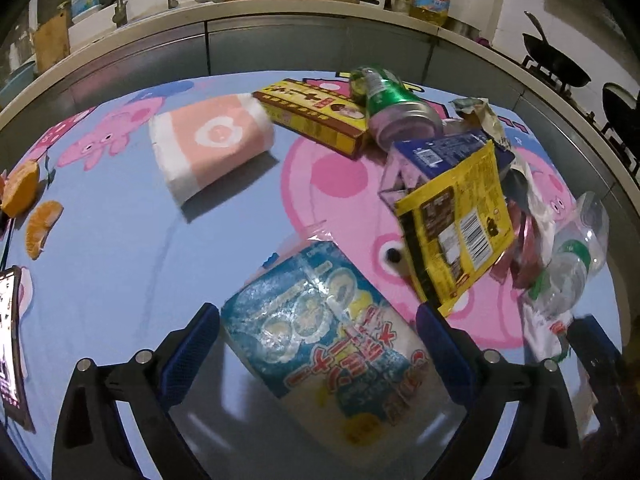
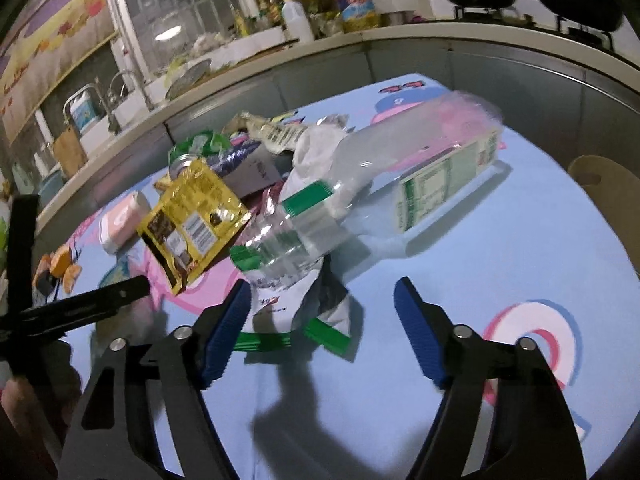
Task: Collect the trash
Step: 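Grasp the blue tissue pack with the left gripper while the right grasps the green snack bag, then carry both items to the beige bin and open both grippers to drop them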
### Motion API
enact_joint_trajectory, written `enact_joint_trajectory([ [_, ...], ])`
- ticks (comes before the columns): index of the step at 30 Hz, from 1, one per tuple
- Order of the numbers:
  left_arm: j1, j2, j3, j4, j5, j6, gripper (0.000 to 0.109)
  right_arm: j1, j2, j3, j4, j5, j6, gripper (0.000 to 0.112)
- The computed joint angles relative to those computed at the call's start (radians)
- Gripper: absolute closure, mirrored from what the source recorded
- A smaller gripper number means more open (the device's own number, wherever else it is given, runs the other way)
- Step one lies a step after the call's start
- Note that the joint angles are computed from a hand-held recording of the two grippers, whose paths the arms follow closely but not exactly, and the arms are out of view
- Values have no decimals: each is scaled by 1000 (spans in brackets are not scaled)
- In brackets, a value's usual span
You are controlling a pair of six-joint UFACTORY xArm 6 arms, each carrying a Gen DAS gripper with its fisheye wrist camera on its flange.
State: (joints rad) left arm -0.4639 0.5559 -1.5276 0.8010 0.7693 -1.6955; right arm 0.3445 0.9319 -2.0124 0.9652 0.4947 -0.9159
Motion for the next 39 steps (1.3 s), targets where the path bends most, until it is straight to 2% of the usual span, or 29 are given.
enact_joint_trajectory([
  [2,0,-45,69,24,-17,-28,18,1,15,-18,-25,31,12,52],
  [3,0,-72,109,36,-28,-48,19,6,10,-4,-18,21,-2,52],
  [4,-1,-95,144,44,-39,-64,19,11,0,14,-1,15,-29,56],
  [5,-1,-118,179,54,-52,-80,21,10,-5,20,6,29,-41,65],
  [6,-8,-145,216,66,-50,-102,22,14,-17,42,18,26,-60,66],
  [8,-13,-153,232,82,-61,-112,22,20,-44,82,41,29,-101,80],
  [11,-33,-190,285,119,-66,-138,22,27,-101,169,101,53,-190,89],
  [16,-68,-219,324,146,-43,-136,18,44,-206,325,160,75,-317,89],
  [18,-79,-228,333,149,-25,-137,15,53,-245,384,175,58,-357,84],
  [20,-78,-233,338,141,-26,-138,13,63,-270,422,201,21,-390,60],
  [21,-78,-237,341,138,-28,-142,13,64,-280,436,228,8,-411,52],
  [22,-78,-243,348,137,-32,-154,13,65,-286,442,247,-5,-420,50],
  [31,-63,-271,388,91,-66,-199,12,44,-281,426,234,27,-381,48],
  [33,-62,-266,390,81,-72,-193,29,46,-265,403,213,46,-362,48],
  [34,-60,-267,395,85,-85,-194,31,50,-256,392,199,52,-348,51],
  [36,-62,-274,404,112,-95,-212,36,55,-234,364,154,83,-319,74],
  [37,-62,-278,407,112,-106,-204,38,57,-226,355,128,95,-306,94],
  [39,-58,-294,419,130,-139,-213,40,51,-227,353,141,138,-322,104],
])
